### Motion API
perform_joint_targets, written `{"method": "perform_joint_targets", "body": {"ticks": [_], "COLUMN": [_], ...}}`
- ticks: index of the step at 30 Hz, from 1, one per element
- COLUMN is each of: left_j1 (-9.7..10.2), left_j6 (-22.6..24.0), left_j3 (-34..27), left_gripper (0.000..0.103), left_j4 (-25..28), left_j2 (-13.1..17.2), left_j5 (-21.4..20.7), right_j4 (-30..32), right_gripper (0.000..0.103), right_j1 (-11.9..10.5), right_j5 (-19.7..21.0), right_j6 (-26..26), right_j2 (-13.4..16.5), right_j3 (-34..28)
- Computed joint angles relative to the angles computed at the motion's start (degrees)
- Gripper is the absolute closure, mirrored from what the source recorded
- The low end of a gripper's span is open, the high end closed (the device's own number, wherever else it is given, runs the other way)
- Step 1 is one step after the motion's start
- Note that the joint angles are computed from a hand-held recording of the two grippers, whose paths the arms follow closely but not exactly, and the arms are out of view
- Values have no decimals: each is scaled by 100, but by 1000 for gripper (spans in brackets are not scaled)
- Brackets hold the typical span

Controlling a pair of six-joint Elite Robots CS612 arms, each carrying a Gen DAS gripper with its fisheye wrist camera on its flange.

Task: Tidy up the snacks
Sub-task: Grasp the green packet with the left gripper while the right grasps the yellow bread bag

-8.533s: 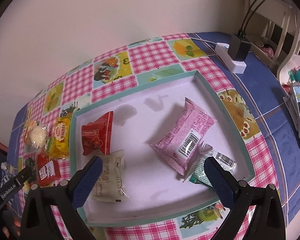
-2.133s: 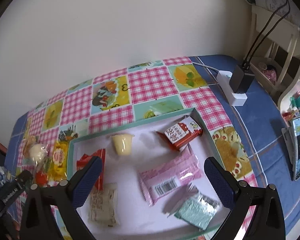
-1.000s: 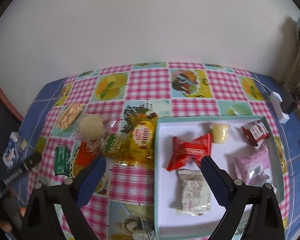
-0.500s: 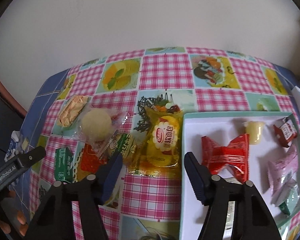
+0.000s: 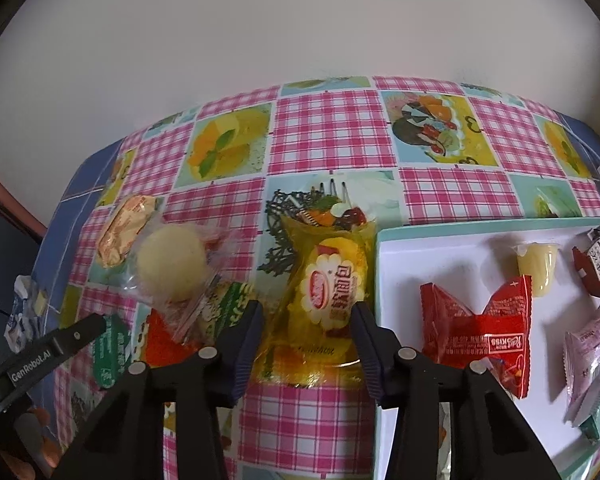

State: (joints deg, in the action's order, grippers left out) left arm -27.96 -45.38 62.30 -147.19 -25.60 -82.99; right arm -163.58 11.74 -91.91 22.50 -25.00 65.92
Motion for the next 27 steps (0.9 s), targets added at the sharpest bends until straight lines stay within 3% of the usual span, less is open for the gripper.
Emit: {"method": "perform_joint_targets", "body": {"ticks": [3,12,18,27], "left_j1": [1,9,22,48], "left_j6": [11,-150,-271,-343], "left_j3": [-92,-246,-250,-176], "left_gripper": [39,41,42,56], "left_j4": [102,415,483,453], "left_j2": [57,152,168,153], "left_j5": [-54,-67,-77,-68], "right_j4": [-17,22,48,-207], "right_gripper": [55,55,55,54], "right_j1": [-27,-15,6,23], "right_j5": [29,84,432,353], "right_j6": [91,50,-144,13], "right_j2": [28,86,109,101], "right_j3": [-26,-105,-158,-137]}}
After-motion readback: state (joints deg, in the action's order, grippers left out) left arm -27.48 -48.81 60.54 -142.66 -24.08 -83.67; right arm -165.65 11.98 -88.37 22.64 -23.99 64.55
